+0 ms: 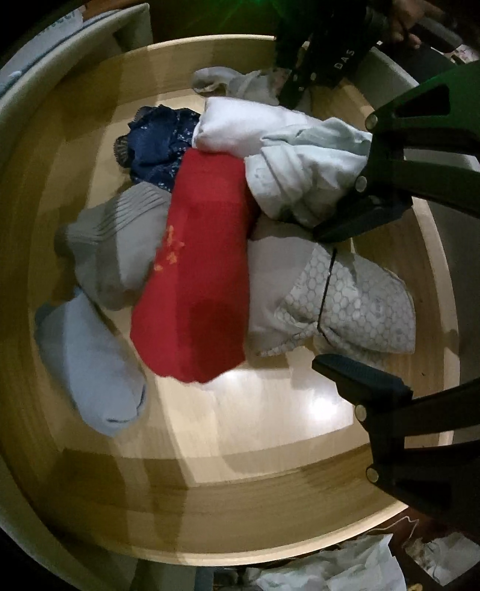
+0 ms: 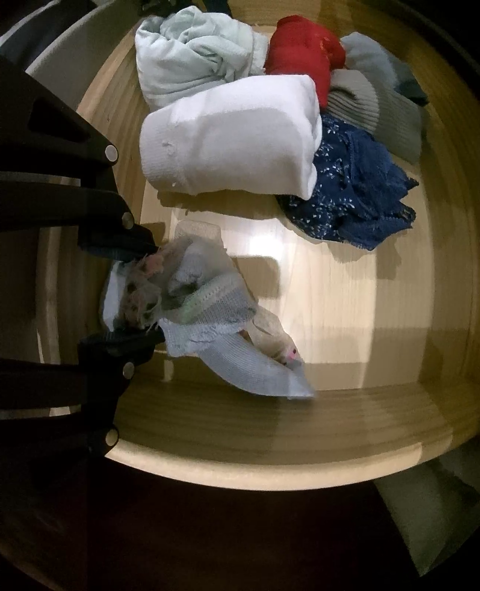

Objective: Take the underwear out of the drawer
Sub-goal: 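Grasp the grey hexagon-print garment with the left tool while the right tool holds the floral underwear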

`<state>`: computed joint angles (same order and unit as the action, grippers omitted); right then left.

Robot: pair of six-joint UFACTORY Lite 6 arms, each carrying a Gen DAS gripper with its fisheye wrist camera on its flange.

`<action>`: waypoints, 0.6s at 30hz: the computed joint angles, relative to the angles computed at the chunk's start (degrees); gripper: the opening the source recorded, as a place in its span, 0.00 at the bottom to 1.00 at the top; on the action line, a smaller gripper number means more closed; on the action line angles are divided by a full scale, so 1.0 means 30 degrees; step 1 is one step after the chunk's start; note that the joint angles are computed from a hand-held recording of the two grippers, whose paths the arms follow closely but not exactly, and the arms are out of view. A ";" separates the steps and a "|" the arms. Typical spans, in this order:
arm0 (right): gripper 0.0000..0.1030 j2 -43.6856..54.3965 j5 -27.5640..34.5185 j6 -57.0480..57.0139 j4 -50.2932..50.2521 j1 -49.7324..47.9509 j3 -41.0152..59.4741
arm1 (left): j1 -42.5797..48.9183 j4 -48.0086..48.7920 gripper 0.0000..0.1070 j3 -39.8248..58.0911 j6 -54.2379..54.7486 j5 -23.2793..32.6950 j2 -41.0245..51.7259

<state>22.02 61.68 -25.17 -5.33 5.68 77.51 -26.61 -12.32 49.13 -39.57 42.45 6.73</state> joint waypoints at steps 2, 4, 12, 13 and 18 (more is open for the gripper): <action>0.29 0.0046 -0.0598 0.0134 0.0041 0.0093 -0.0560 | 0.0069 0.0008 0.61 0.0426 0.0255 0.0189 0.0555; 0.30 0.0321 -0.0828 0.0160 0.0036 0.0058 -0.0532 | 0.0198 -0.0212 0.61 0.0854 0.0436 0.0201 0.1282; 0.30 0.0893 -0.0537 -0.0340 0.0511 -0.0437 0.0252 | 0.0558 -0.1284 0.63 0.1343 0.1241 -0.0025 0.2868; 0.30 0.0952 -0.0390 -0.0380 0.0570 -0.0488 0.0449 | 0.0611 -0.1569 0.63 0.1280 0.1539 0.0069 0.3102; 0.30 0.1166 0.0311 -0.0300 0.0350 -0.0468 0.1349 | 0.1396 -0.2657 0.61 0.0905 0.2523 -0.0461 0.3587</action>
<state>25.52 62.61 -26.07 -4.28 4.28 81.56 -22.42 -20.29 51.84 -32.00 41.07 17.49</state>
